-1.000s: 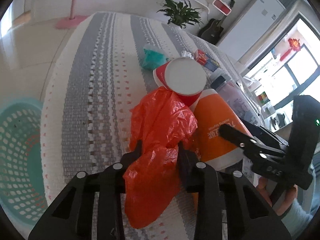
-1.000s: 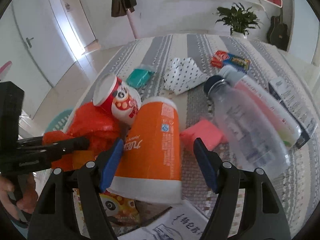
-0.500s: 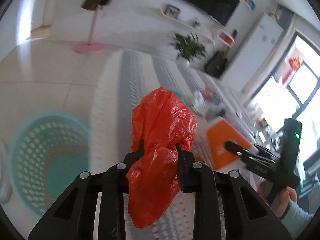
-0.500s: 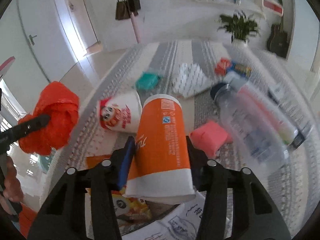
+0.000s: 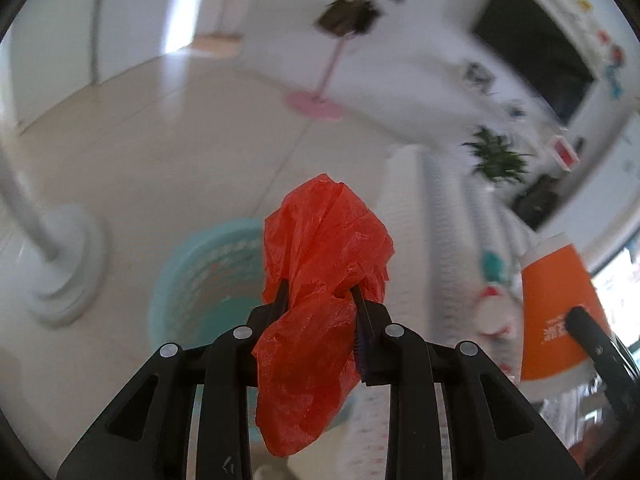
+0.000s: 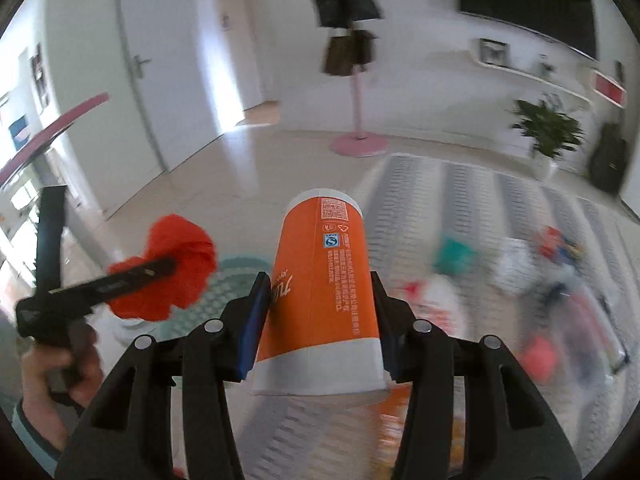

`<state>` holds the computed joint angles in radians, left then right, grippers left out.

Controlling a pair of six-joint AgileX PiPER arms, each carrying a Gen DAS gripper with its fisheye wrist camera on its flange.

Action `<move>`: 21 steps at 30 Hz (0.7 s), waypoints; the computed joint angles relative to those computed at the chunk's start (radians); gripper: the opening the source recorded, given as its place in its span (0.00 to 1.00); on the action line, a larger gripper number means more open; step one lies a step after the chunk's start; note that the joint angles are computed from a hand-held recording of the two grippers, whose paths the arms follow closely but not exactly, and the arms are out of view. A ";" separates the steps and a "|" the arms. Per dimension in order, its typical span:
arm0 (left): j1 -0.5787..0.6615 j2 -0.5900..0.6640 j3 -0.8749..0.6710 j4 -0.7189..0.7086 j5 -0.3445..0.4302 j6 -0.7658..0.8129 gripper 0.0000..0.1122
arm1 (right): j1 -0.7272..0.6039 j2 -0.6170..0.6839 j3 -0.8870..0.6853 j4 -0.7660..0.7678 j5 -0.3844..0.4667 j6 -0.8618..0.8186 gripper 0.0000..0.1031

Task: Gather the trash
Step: 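Carry both items to the teal basket and open both tools to drop them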

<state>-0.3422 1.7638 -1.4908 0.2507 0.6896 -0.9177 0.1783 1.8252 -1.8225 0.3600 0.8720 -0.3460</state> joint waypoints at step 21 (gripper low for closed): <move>0.020 0.037 -0.054 0.027 0.064 -0.040 0.46 | 0.118 0.121 -0.040 -0.139 0.017 0.246 0.56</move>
